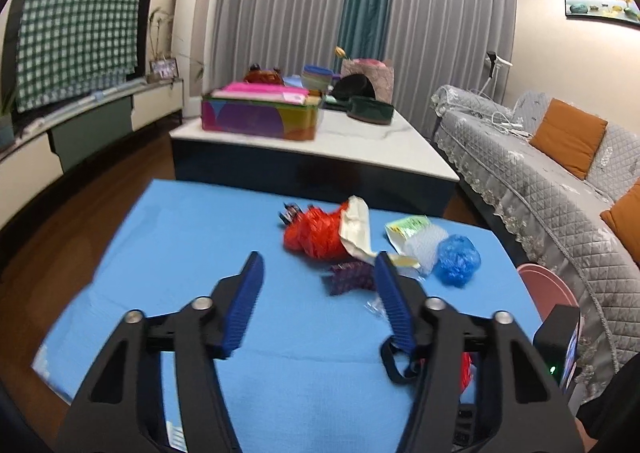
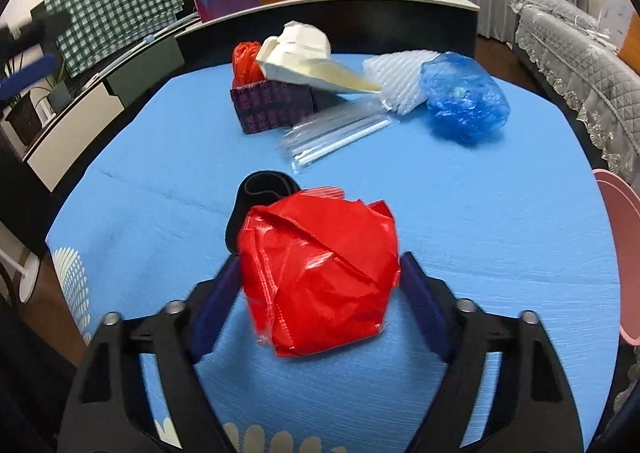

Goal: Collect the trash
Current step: 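Grasp the red plastic bag with the right gripper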

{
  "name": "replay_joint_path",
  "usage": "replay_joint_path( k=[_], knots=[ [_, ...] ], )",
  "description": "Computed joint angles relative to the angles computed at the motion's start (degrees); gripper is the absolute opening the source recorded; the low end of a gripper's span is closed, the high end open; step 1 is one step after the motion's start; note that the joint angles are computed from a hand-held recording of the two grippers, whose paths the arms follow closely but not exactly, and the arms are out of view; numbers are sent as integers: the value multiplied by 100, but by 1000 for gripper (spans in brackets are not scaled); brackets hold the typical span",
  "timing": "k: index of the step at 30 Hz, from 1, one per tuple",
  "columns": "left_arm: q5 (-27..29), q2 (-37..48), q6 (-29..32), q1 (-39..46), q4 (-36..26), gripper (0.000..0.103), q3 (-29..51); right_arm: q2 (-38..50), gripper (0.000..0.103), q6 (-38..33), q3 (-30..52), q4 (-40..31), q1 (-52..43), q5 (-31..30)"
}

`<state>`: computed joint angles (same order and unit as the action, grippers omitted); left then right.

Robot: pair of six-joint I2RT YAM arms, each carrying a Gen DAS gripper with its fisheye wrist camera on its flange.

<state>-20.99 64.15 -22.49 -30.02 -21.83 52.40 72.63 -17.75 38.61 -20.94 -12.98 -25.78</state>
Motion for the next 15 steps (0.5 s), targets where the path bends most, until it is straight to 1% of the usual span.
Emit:
replay_joint_path(
  k=[3,7,8,11,12,15],
  knots=[
    [2,186,-32,-192,218,50,-150,-86,76,42,32,71,-259,-98],
    [97,649,-66,-383,663,48,-422,-107,76,64,57,322,-509,65],
    [154,769,-109,-385,701,48,-429,-68,76,60,76,361,-584,95],
    [698,1353,-480,-332,743,47,-346,150,76,84,176,502,-785,195],
    [788,1603,-533,-406,780,48,-286,211,76,55,214,507,-889,176],
    [762,2059,-514,-627,858,49,-177,438,76,17,351,532,-1152,156]
  ],
)
